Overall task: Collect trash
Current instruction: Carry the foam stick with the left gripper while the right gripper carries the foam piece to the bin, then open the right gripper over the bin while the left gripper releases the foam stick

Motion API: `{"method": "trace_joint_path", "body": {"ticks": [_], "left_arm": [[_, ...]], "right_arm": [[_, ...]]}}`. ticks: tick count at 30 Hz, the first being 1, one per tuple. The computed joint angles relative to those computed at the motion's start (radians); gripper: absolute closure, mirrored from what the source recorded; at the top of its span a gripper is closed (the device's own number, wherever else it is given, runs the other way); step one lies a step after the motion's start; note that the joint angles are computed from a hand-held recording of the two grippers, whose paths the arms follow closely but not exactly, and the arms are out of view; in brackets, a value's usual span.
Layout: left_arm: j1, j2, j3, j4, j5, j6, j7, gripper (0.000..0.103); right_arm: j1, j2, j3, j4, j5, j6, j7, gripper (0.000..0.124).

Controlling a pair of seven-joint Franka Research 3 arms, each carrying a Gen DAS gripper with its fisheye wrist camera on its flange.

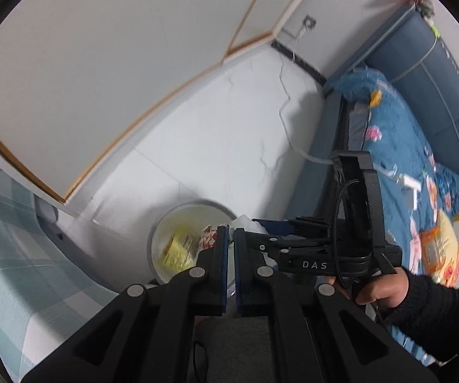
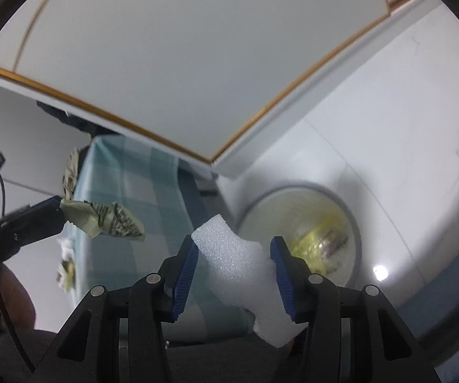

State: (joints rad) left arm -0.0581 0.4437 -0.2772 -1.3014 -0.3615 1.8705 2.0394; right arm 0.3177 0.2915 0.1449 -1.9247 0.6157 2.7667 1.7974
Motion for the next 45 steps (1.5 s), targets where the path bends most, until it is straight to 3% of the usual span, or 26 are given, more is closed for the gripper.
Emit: {"method": "trace_joint_path", "body": {"ticks": [9,16,21,29,35,45], "left_arm": [[-0.024,0.095,-0.008,0.098,0.047,-0.092,-0.004,0.103],[-0.031,0.15,-0.015,0.15,0.059,-0.143,-0.012,0.103],[-0.029,0.144,-0.006,0.137,0.06,-0.117,-0.063,0.103],[-0.025,0.065,0.011,0.031,0.093,-0.005,-0.128,0.103],[-0.019,0.014,0.017,-0.03,0.102,0.045,-0.155,0.102],[-0.004,-0.117,0.04,-0.178,0.101,0.197,-0.209,0.101]], "right_arm": [[-0.016,0.019,0.009,-0.028,0.054,-0.008,-0.014,0.054],[0.023,-0.008,-0.05,-0.064,-0.082,0.0,0.133,0.047],[0.044,-0.035,-0.086,-0.083,-0.219,-0.022,0.241,0.041],[0.078,-0.081,-0.138,-0.083,-0.498,-0.058,0.456,0.035],[0.096,-0.106,-0.148,-0.034,-0.704,-0.113,0.58,0.033],[0.106,-0.15,-0.12,0.066,-0.938,-0.187,0.679,0.03]]}}
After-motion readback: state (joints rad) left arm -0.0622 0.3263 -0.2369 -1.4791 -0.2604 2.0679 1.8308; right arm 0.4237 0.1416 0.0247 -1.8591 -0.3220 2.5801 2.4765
